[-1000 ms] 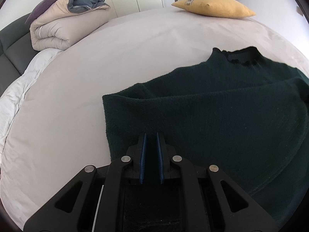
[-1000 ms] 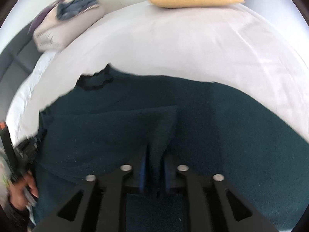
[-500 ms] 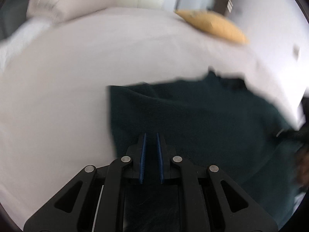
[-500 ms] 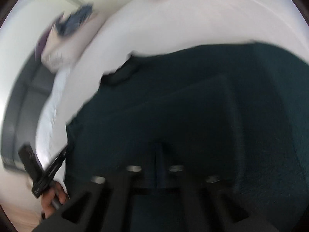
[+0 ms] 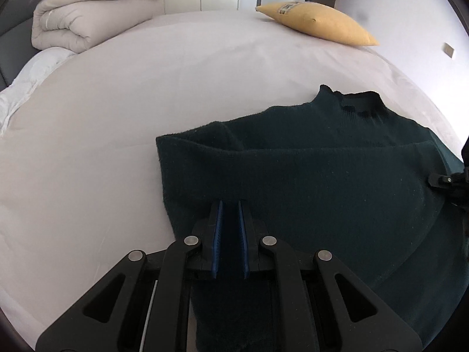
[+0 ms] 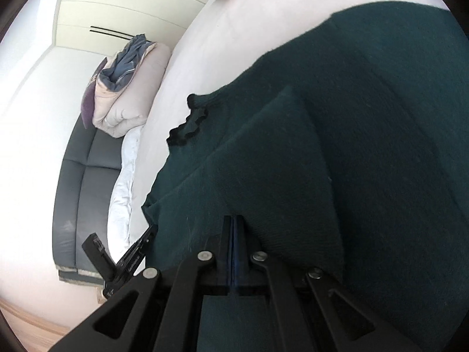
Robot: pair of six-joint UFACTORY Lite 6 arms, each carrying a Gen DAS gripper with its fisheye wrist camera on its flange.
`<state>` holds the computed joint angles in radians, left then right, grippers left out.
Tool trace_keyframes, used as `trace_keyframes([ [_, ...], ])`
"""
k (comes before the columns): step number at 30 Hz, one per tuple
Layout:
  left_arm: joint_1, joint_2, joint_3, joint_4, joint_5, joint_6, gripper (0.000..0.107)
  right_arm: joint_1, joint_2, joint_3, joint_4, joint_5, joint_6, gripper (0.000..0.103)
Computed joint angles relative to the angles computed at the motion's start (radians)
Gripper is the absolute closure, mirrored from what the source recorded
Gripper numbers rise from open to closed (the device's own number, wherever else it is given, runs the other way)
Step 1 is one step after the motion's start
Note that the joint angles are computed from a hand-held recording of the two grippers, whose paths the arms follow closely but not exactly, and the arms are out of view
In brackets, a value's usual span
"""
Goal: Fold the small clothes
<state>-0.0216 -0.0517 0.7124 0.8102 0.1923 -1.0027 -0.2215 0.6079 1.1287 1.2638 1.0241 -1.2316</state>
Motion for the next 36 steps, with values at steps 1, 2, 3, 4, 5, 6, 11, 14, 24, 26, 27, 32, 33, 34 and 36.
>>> trace_keyframes([
  [1,-0.011,-0.011,-0.006,0.018,0.016,-0.013,0.097,-0.013,0.001,-0.006,-0.003,0.014,-0.008,0.103],
  [2,-0.012,-0.023,-0.016,0.025,0.024,-0.009,0.097,-0.039,-0.002,-0.026,-0.006,0.036,-0.022,0.103],
  [3,-0.023,-0.049,-0.042,0.046,0.03,-0.038,0.097,-0.058,-0.009,-0.044,-0.005,0.051,-0.03,0.103],
  [4,-0.02,-0.073,-0.059,0.032,0.029,-0.026,0.097,-0.082,-0.015,-0.066,-0.008,0.066,-0.045,0.103],
  [5,-0.017,-0.099,-0.081,0.019,0.026,-0.017,0.097,-0.103,-0.025,-0.089,-0.009,0.078,-0.062,0.103],
  [6,-0.022,-0.129,-0.11,0.04,0.027,-0.046,0.097,-0.125,-0.036,-0.114,-0.016,0.088,-0.081,0.103],
  [11,-0.128,-0.269,-0.222,0.1,0.115,-0.173,0.096,-0.302,-0.219,-0.278,-0.148,0.082,-0.145,0.086],
  [14,-0.154,-0.393,-0.251,-0.135,0.191,0.02,0.096,-0.602,-0.31,-0.315,-0.263,0.198,-0.189,0.05],
  [24,-0.372,-0.606,-0.202,-0.427,0.278,0.043,0.088,-1.283,0.18,0.394,-0.275,0.384,0.159,0.037],
  [26,-0.398,-0.555,-0.166,-0.42,0.247,-0.005,0.053,-1.278,0.226,0.489,-0.265,0.364,0.247,0.037],
  [27,-0.421,-0.552,-0.162,-0.385,0.235,-0.068,0.031,-1.268,0.235,0.512,-0.264,0.348,0.271,0.037],
  [32,-0.495,-0.396,-0.079,-0.295,0.148,-0.256,0.03,-1.19,0.211,0.482,-0.222,0.258,0.323,0.035],
  [33,-0.499,-0.387,-0.076,-0.311,0.139,-0.248,0.03,-1.172,0.202,0.469,-0.211,0.241,0.325,0.035],
  [34,-0.506,-0.379,-0.072,-0.317,0.134,-0.25,0.03,-1.155,0.184,0.444,-0.197,0.219,0.334,0.035],
  [36,-0.518,-0.365,-0.065,-0.312,0.128,-0.262,0.03,-1.137,0.171,0.425,-0.169,0.215,0.348,0.035],
])
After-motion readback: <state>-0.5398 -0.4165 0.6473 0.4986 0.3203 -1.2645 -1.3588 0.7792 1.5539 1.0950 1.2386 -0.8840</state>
